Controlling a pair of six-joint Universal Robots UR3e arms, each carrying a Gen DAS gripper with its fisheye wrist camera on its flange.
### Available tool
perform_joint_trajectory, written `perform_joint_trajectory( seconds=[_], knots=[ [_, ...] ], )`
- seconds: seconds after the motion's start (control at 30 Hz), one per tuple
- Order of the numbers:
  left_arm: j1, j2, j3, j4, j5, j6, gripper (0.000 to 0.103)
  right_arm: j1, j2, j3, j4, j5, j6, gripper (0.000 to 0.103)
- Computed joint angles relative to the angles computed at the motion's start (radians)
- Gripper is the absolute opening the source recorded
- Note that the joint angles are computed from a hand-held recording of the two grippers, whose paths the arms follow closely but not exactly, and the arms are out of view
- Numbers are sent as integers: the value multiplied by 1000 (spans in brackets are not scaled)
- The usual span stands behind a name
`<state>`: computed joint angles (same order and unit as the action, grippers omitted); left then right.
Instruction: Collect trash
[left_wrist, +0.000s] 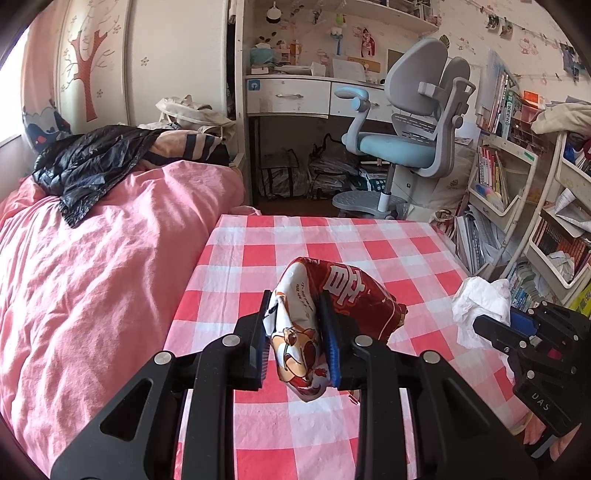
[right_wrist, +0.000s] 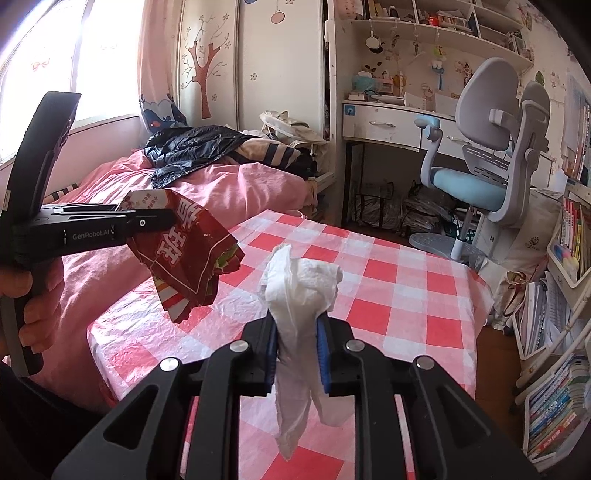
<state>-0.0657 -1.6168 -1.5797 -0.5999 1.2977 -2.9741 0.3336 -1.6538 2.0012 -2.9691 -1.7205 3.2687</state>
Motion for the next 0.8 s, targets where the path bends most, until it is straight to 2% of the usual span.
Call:
perform_joint_trajectory(
  seconds=[0.8],
  knots=[
    [-24, -15, 12, 6, 16, -6, 23, -9, -9, -4, 20, 7, -12, 20]
  ],
)
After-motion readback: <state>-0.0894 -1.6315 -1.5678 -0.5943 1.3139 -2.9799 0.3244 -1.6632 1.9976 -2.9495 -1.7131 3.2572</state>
